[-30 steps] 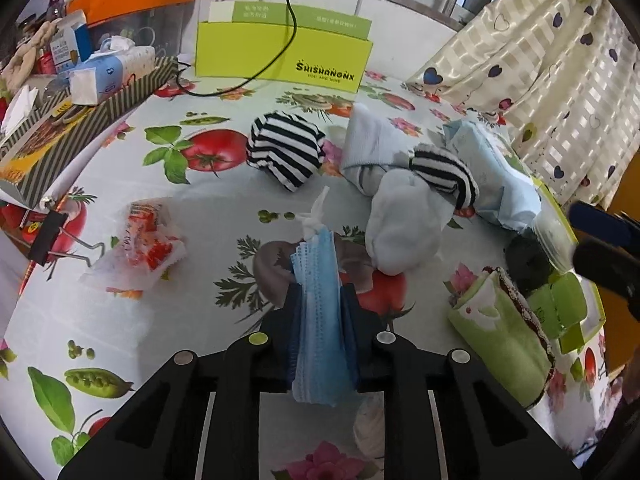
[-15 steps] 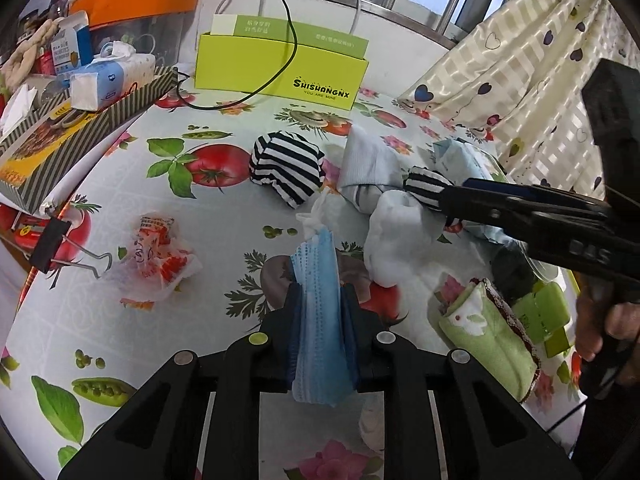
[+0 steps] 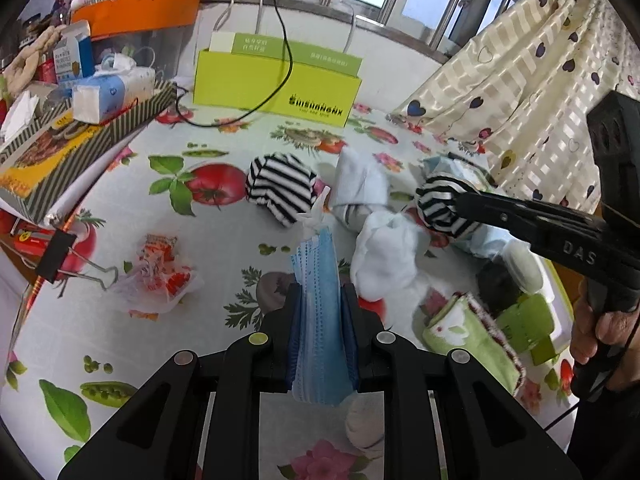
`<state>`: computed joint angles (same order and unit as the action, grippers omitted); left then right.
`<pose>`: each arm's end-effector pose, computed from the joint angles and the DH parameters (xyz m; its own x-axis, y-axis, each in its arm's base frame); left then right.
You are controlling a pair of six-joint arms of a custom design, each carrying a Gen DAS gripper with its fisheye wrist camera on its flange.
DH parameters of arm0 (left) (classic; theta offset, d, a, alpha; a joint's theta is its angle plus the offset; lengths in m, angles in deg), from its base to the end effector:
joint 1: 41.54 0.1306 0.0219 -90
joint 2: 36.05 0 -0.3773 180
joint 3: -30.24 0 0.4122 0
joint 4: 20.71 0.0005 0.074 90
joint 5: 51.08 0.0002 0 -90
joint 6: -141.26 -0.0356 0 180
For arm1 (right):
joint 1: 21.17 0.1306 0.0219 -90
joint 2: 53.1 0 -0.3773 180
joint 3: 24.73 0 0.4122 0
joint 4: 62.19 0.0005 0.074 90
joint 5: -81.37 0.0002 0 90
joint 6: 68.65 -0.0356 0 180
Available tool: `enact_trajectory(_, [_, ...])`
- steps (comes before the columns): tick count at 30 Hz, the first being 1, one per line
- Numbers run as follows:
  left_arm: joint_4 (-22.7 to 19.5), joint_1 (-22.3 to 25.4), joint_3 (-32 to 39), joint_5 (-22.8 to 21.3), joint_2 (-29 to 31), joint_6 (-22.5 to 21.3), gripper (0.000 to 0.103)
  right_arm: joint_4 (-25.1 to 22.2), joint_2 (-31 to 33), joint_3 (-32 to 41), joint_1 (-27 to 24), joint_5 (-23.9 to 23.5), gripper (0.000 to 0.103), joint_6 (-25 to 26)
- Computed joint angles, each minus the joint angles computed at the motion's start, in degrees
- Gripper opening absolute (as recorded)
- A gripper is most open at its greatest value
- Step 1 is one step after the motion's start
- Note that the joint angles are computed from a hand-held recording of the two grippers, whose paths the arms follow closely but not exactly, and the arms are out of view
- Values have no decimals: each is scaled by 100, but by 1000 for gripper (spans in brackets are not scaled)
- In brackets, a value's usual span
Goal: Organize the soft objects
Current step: 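Grasp the black-and-white striped sock with the right tool while the left tool holds the mask, then carry the mask and striped sock with both tools toward the white tray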
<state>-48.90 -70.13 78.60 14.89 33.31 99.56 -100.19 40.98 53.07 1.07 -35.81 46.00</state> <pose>0.3080 -0.1519 0.2552 -0.5940 -0.4529 -0.6649 -0.3609 0.8886 -0.2829 0.4623 0.2061 0.3055 -0.4396 -0.5806 -0.6853 -0.8438 0.5285 0.0936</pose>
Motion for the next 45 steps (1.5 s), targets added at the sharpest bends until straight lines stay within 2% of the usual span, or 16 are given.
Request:
enact_trajectory(7, [-115, -283, 186, -266, -105, -39, 20, 55, -557, -354, -213, -424, 11, 49])
enact_trajectory(21, [-339, -798, 690, -707, 78, -165, 20, 125, -1259, -798, -615, -801, 11, 109])
enact_trajectory(33, [-413, -1058, 1072, -874, 377, -313, 20, 97, -1463, -923, -924, -974, 11, 215])
enact_trajectory(45, [-342, -1128, 1381, -846, 637, -576, 20, 143, -1454, -910, -1135, -977, 11, 244])
